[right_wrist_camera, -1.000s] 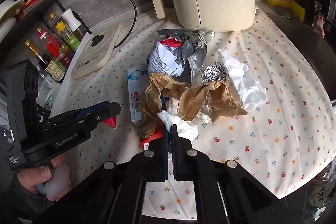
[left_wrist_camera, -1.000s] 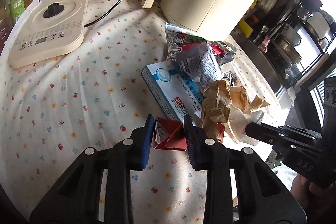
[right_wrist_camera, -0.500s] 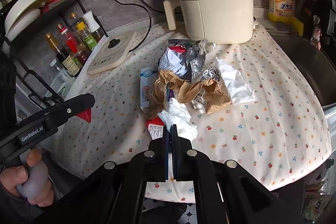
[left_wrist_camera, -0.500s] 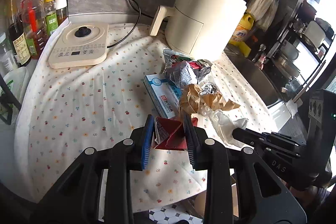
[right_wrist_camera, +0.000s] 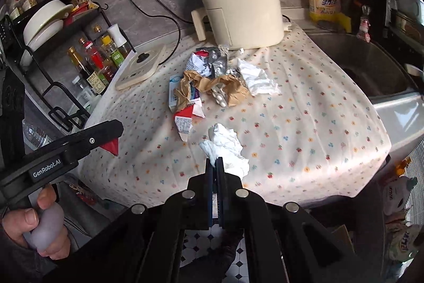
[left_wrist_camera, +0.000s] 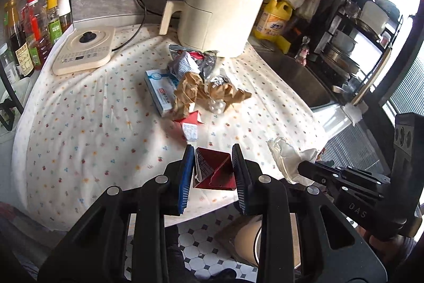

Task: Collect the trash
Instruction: 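Carry both items to the white bin while the left tool opens over it, then open the right tool over the bin to drop the tissue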

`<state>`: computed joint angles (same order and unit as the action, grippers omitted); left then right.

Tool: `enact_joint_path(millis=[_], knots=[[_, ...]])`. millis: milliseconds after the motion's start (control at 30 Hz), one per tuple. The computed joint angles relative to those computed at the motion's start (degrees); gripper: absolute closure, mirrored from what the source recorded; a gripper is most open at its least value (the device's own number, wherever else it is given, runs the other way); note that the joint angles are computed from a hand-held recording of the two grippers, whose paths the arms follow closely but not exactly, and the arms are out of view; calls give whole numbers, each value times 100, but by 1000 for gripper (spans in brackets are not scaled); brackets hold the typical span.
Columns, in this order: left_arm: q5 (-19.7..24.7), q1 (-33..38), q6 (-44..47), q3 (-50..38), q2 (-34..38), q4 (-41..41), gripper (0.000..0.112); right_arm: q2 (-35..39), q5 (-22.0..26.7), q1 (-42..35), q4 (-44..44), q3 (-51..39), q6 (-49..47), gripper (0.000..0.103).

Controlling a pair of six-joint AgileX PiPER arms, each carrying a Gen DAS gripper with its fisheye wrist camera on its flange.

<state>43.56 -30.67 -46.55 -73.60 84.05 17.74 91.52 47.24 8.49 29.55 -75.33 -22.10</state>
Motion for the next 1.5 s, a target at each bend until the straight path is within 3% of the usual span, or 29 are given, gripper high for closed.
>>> enact_joint_path(millis=[267, 467, 667, 833, 900, 967, 1067, 1333, 1433, 1467, 1500], knots=[[97, -1042, -622, -57, 335, 230, 83, -781, 71, -1251, 286, 1195, -643, 100], [-337, -1636, -783, -25, 833, -101, 83, -1305, 335, -2622, 259, 1928, -1199, 100], [-881, -2103, -216, -449, 1870, -903, 83, -1517, 705, -4288, 188, 2263, -2060, 100], [-849, -2354, 610, -1381, 2958, -1813, 82, -1553, 971, -5421, 177, 2373, -2710, 100], [-877, -2357, 1289, -1718, 3313, -2583, 73, -1531, 1030, -5774, 168, 2399, -2922, 100], [-805, -2435, 1420, -2064, 3568, -2740, 38, -1472, 1095, -6036, 162, 2390, -3070, 100], [-788, -2554, 1123, -2273, 3619, -2387, 23, -1414, 1137, -6210, 174, 2392, -3201, 100], [-736, -2415, 592, -1862, 3094, -1784, 16, -1290, 1297, -5856, 269, 2326, -3112, 99], [-723, -2358, 214, -1579, 2797, -1402, 16, -1216, 1392, -5521, 201, 2285, -2943, 95], [-731, -2340, 54, -1457, 2673, -1260, 15, -1181, 1366, -5371, 102, 2279, -2822, 87], [-742, -2324, -113, -1338, 2552, -1130, 16, -1187, 1305, -5235, 13, 2290, -2660, 56]])
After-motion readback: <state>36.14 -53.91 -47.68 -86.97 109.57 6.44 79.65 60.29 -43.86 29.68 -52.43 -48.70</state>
